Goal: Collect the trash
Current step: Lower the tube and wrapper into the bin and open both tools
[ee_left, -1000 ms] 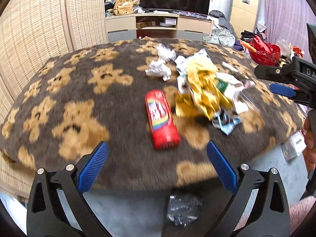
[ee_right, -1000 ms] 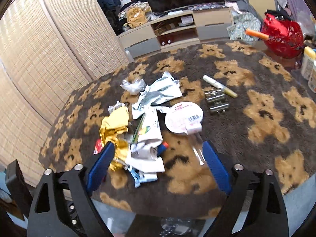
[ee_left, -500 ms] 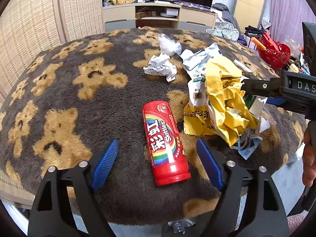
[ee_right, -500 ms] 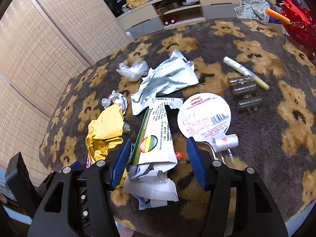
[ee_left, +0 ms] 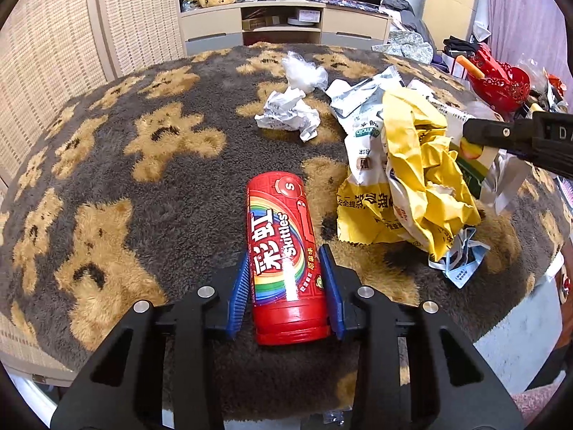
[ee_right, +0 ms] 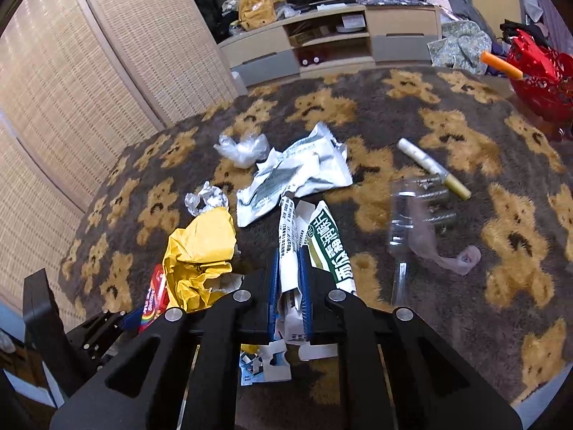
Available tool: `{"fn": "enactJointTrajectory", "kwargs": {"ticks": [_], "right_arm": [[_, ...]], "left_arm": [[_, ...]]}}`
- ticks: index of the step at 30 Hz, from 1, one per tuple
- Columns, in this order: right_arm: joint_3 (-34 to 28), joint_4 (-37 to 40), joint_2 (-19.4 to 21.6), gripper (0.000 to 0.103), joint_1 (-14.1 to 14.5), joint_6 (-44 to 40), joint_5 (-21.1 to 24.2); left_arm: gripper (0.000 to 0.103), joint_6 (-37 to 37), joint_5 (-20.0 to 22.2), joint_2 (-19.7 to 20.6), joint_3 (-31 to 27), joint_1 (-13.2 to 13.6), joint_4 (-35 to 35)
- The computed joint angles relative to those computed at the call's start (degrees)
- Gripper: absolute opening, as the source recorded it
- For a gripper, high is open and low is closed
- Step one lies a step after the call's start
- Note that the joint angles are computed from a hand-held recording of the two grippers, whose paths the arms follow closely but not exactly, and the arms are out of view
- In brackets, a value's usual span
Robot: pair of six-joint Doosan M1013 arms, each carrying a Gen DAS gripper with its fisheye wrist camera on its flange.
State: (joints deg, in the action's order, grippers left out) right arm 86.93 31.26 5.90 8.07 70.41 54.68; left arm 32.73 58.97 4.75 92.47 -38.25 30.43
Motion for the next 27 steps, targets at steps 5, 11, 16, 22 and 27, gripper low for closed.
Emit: {"fn": "enactJointTrajectory", "kwargs": {"ticks": [5,11,16,22,27], "right_arm": [[0.47,2.33,-1.1,0.012,-0.85,-1.73,-0.73],[3.02,6.3,-5.38,0.012,-2.56,-6.07,-2.26],[7.11,6.42,-10.28,0.012,-3.57,-9.05,-2.56],[12.16,7.13,-14.74,0.012,-5.67,-10.7,-0.4],[16.31,7.93,-18.0,0.012,-7.09,-11.15,1.74]], "left_arm": [[0.035,-1.16,1.31,-0.96,-0.45,-1.29,2.58],[0.035,-2.21,2.2,-2.81,-0.88,-4.11,4.85],[0.035,-4.09,3.35,-4.26,-0.8,-7.67,6.19],[0.035,-6.59,4.35,-5.63,0.48,-11.87,6.97],[0.035,-8.95,4.73,-6.45,2.61,-15.09,6.44]]}}
